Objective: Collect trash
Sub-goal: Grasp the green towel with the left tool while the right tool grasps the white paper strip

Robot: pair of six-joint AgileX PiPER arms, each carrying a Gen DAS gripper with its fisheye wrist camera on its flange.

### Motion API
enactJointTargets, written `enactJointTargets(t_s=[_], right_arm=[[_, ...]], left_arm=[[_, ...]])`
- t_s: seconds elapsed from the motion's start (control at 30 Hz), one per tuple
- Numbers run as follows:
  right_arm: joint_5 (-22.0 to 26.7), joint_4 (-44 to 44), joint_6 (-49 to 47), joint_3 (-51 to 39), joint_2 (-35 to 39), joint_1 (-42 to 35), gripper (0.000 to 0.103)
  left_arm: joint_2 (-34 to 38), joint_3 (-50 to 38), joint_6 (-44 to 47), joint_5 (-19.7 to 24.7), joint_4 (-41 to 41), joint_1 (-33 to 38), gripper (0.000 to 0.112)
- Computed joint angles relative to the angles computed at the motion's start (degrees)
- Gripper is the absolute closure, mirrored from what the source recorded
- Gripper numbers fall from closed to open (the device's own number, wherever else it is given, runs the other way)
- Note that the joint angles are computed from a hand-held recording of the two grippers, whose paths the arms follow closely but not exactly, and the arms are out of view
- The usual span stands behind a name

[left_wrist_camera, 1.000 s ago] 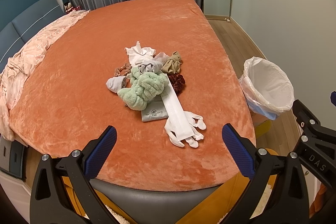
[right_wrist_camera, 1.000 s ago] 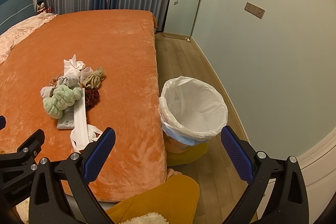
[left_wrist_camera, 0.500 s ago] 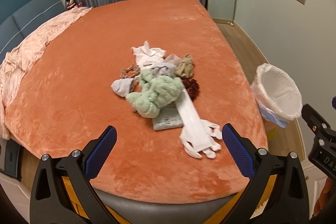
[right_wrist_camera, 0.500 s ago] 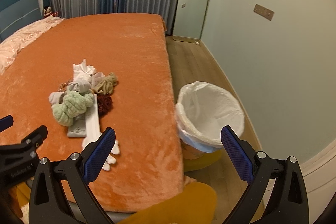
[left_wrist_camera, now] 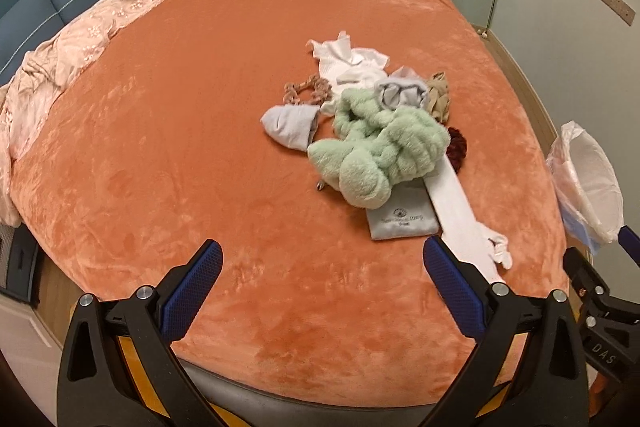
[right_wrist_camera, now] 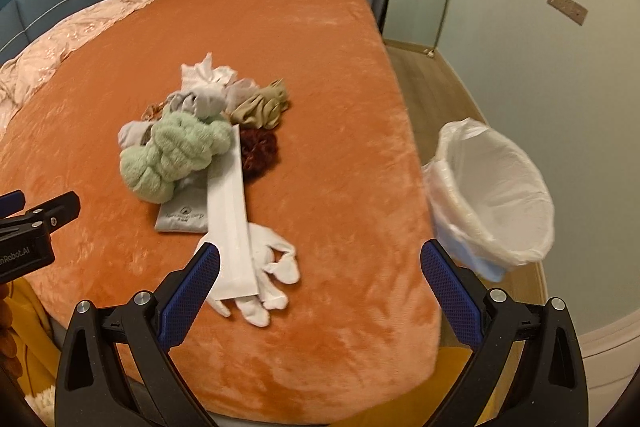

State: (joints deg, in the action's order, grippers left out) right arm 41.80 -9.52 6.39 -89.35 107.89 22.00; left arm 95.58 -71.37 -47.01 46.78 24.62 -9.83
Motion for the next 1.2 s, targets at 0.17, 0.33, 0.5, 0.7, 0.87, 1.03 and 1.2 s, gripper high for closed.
enactJointTargets(t_s=[0.17,0.33,0.5,0.7,0.87,1.03,1.2], right_arm=[[1.1,3.6,-2.1,-4.7,5.7,1.9,0.01],[2.9,7.2,-4.9,-11.2,12.2,3.1,0.017],[8.4,11.4,-6.3,-20.4,19.6,2.6,0.025],[15.1,14.5,-6.1,-33.0,28.3,2.2,0.025],[20.0,16.1,-5.8,-42.7,35.2,3.0,0.028],[25.9,16.6,-5.0,-52.1,41.1,3.1,0.06],[21.0,18.7,-7.0,-43.4,35.5,2.1,0.064]], left_arm=[[2.2,-0.6,2.7,-2.9,-3.3,2.8,0.017],[5.6,-3.6,5.9,-7.1,-6.6,5.5,0.017],[12.2,-9.6,17.3,-11.1,-16.8,9.0,0.017],[20.3,-17.4,27.3,-8.9,-26.4,10.8,0.037],[23.0,-19.8,33.9,-7.4,-36.0,13.4,0.067],[21.8,-18.3,36.8,-7.6,-38.8,13.7,0.087],[18.9,-16.6,35.2,-7.7,-37.6,13.1,0.094]])
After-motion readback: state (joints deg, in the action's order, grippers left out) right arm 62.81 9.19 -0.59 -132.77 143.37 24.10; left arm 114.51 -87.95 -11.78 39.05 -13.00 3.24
